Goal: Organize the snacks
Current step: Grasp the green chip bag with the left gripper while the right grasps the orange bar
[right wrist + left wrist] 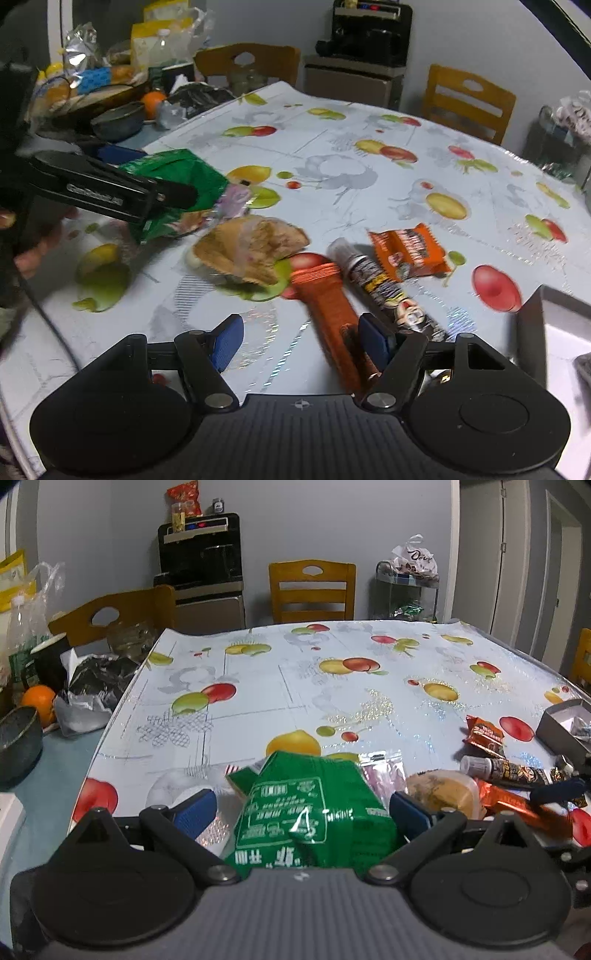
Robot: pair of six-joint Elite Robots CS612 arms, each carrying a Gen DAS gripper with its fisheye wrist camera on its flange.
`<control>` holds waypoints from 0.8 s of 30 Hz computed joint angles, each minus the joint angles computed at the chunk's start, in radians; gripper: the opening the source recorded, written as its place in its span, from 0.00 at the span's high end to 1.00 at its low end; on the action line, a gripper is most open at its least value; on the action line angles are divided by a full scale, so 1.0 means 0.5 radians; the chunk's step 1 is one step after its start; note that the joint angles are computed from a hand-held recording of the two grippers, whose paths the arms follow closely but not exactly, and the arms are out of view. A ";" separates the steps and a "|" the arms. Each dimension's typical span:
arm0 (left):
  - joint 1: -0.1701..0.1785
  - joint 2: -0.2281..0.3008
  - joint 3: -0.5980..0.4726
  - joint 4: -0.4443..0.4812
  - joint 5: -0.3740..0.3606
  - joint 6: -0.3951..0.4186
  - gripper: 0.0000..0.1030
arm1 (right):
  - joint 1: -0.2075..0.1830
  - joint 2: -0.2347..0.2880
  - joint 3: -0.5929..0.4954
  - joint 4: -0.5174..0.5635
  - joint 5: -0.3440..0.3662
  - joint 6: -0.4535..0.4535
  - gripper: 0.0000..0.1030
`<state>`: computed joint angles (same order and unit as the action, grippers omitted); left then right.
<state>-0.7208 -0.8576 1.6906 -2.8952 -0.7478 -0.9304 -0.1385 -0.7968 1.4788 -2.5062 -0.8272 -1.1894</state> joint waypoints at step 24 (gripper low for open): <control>0.023 0.036 0.067 -0.193 -0.098 -0.093 0.28 | 0.015 0.055 0.048 -0.401 -0.043 0.350 0.53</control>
